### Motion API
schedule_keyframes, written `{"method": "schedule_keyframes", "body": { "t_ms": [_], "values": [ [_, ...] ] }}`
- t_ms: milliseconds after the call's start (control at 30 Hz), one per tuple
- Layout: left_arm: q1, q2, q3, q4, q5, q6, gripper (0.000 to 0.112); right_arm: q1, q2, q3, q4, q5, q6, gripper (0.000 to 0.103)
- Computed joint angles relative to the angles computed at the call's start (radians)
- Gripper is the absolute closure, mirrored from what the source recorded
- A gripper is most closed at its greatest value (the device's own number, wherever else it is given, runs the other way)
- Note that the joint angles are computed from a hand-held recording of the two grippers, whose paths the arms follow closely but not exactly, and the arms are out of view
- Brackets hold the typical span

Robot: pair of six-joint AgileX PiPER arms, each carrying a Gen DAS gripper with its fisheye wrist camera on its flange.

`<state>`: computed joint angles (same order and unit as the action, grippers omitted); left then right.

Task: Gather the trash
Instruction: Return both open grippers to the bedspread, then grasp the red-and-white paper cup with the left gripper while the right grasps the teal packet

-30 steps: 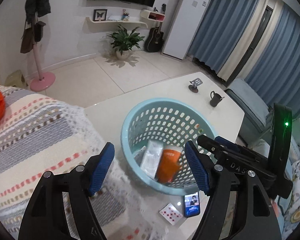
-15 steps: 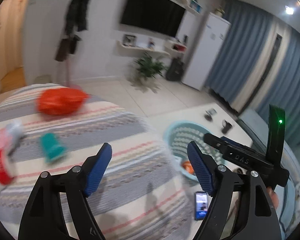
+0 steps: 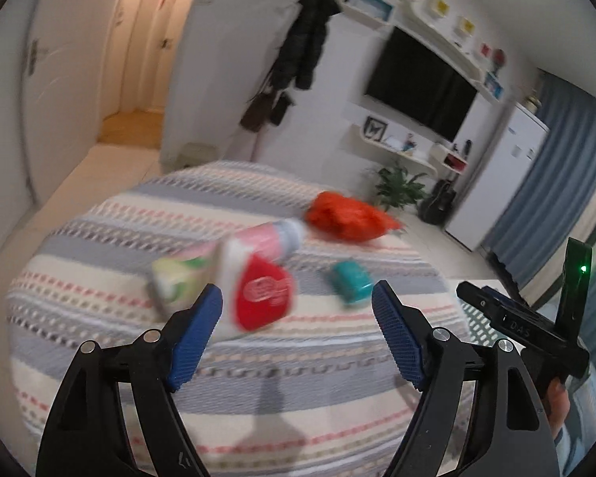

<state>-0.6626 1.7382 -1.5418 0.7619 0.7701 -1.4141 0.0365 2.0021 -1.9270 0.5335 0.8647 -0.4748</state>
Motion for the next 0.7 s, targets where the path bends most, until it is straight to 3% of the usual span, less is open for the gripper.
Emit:
{"method": "schedule_keyframes", "body": {
  "t_ms": [67,100,167,367,700],
  "values": [
    [0.046,-0.033,0.072,-0.074,-0.078,0.045,0.036,0.045,-0.005,0.062,0.020,-0.086,-0.033,0.028],
    [0.074,-0.051,0.127,-0.123,-0.157,0.080,0.036,0.057,0.004,0.078,0.040,-0.105,-0.045,0.028],
    [0.109,-0.043,0.162,-0.206,-0.216,0.146,0.036,0.078,0.034,0.065,0.029,-0.102,-0.017,0.028],
    [0.139,0.026,0.118,-0.175,-0.176,0.141,0.036,0.106,0.063,0.031,-0.023,-0.093,0.023,0.028],
    [0.223,0.114,0.034,-0.344,-0.220,0.315,0.038,0.107,0.094,0.004,-0.033,-0.060,0.015,0.028]
  ]
}}
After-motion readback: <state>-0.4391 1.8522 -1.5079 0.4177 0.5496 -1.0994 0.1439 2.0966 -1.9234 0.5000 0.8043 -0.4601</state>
